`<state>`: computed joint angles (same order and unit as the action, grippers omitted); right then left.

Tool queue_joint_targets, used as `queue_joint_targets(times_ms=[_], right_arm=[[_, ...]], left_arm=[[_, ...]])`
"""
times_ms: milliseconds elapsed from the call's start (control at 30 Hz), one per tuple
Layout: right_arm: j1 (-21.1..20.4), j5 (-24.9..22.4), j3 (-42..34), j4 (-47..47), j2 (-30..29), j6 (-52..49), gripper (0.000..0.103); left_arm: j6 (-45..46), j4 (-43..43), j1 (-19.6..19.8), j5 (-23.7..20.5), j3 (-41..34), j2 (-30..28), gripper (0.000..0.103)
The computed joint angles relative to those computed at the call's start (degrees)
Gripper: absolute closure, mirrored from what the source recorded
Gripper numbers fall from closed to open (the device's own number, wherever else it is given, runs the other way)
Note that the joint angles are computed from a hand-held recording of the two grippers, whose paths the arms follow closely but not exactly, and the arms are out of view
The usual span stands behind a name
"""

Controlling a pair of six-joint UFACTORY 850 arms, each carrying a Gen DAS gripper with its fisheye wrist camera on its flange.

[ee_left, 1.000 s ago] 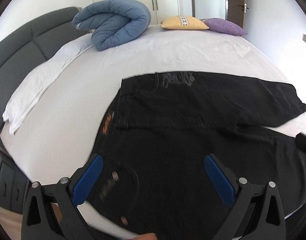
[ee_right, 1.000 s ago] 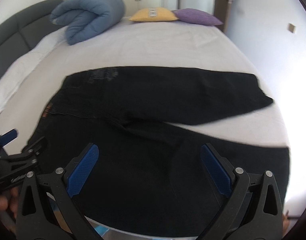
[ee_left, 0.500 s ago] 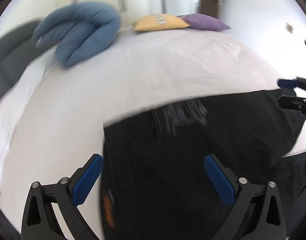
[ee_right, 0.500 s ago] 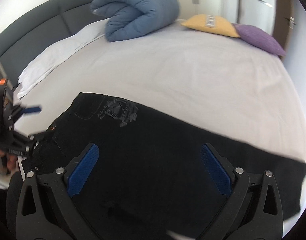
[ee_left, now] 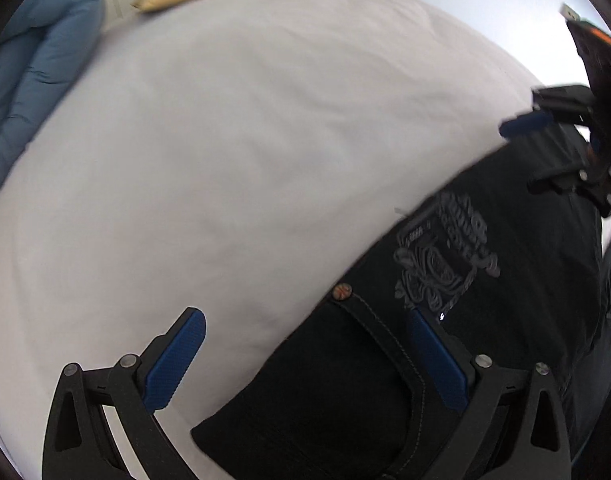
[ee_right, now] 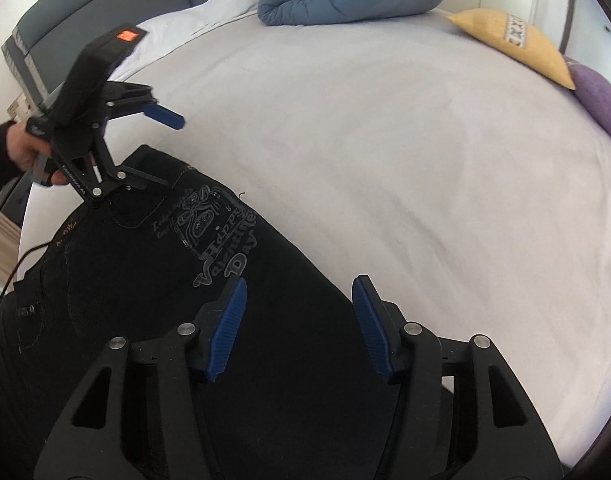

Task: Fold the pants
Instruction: 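Grasp the jeans waistband with the left gripper while the right gripper grasps the waistband beside it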

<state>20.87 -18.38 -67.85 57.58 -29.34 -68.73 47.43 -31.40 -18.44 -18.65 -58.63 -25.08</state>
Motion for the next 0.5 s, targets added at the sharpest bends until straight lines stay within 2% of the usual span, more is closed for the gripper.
queue_joint_targets(times_ms=[33,100,167,200,233,300,333,433,500], right_arm=[[-0.12,-0.85,-0.86,-0.50,-0.94,-0.16,0.049],[0.10,-2.01,-2.59,-3.30,-2.65,0.90,0.049],[0.51,-2.27,-3.68,-6.08,-3.80,2.62,0.049],[0.64,-2.90,-4.78,-7.41,-4.75,3.57,0.049],[0.83,-2.94,-5.21,-7.76,-5.10,3.88,0.049],[1.22,-3.38,-6.76,-9.71,-6.21,5.29,0.049],[1.36,-3.59,-7.33,-10.64,-6.59,6.00,0.049],[1.87,-4.76,-10.06,-15.51,-8.08,10.18,0.049],[2.12,-5.60,-11.06,-17.79,-8.44,11.48,0.049]], left_arm=[[-0.57,1.93,0.12,-1.92,-1.18,-1.50,0.008],[-0.80,2.56,0.04,-2.88,-2.03,-2.73,0.008],[-1.01,2.97,0.14,-3.50,-2.63,-2.94,0.017],[-0.38,2.22,0.21,-3.53,-2.46,-2.57,0.035],[0.06,1.62,0.25,-3.56,-2.39,-2.25,0.058],[1.10,0.51,0.21,-4.19,-1.84,-1.21,0.081],[0.14,2.13,-0.21,-3.65,-1.46,-0.59,0.088],[-4.32,7.53,-2.85,2.51,3.07,3.82,0.097],[-0.99,3.64,-3.18,4.87,6.31,7.10,0.098]])
